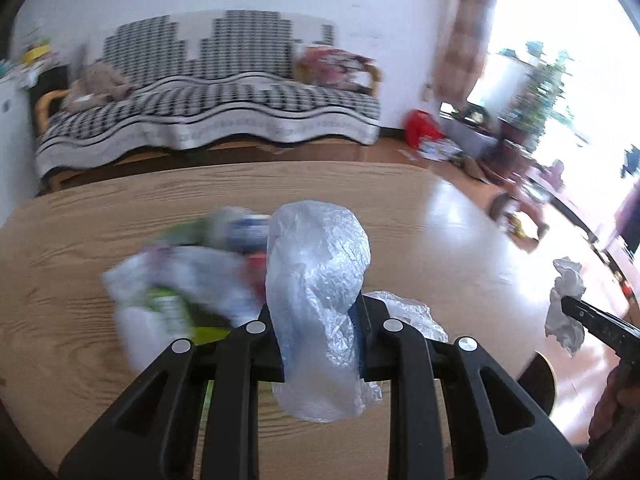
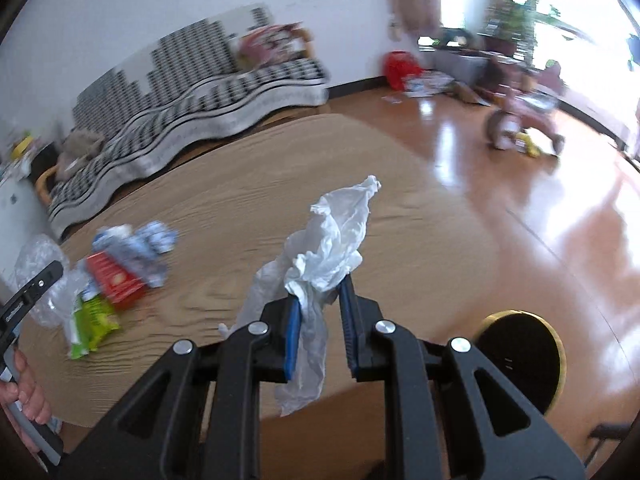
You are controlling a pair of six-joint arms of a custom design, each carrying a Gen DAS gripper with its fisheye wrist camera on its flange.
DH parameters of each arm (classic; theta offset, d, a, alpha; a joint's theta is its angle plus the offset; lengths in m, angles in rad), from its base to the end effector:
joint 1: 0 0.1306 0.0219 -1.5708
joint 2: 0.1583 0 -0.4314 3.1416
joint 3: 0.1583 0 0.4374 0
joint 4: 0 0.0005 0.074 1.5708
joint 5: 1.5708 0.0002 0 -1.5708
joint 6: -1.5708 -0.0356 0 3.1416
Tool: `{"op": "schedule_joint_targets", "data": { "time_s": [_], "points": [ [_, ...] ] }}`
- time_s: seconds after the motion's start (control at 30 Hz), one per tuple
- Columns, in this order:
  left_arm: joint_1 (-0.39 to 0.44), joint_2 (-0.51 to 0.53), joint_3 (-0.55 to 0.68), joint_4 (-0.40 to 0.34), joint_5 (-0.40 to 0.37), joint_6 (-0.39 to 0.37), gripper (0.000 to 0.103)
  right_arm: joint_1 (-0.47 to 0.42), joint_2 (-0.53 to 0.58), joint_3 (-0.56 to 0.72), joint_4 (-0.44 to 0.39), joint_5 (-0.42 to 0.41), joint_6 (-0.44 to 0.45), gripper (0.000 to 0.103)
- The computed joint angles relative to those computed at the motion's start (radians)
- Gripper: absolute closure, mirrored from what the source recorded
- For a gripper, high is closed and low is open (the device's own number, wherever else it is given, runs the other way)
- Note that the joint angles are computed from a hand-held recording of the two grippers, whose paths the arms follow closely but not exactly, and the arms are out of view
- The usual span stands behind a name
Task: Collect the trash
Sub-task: 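Carry the plastic bag and tissue over the black bin and open both tools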
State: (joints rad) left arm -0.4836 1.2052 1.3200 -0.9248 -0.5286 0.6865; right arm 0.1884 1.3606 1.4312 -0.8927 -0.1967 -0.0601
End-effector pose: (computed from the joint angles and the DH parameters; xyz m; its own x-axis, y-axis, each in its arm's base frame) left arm 0.3974 -0.1890 0.5269 -0.5553 -0.3266 -0.7648 -0.3340 0.9298 -0.1545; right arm 0.4996 0.1018 0.5124 -0.7372 -0.0806 -0.6709 -0.2705 0.9450 0.1838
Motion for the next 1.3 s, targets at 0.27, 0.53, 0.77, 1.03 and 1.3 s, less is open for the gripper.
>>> {"op": "schedule_joint_targets", "data": {
  "time_s": [0.27,0.53,0.77,1.03,1.3],
  "points": [
    [-0.166,0.249,0.183,0.111,0.095,-0.100,0.082,-0.293,-0.012,-0.058,0.003,-0.028,0.022,0.084],
    [-0.277,0.530,0.414,0.131,0.243,-0.184,0.082,-0.492,0.065,-0.085,-0.038,-0.053,0.015,0.084],
    [-0.311,0.722,0.559,0.086,0.361,-0.255,0.081,-0.553,0.146,-0.091,-0.112,-0.074,-0.007,0.084],
    [-0.303,0.839,0.660,0.034,0.444,-0.265,0.081,-0.560,0.169,-0.098,-0.136,-0.068,-0.007,0.084],
    [-0.313,0.870,0.708,0.028,0.477,-0.262,0.047,-0.543,0.199,-0.067,-0.134,-0.060,-0.041,0.051]
  ]
}}
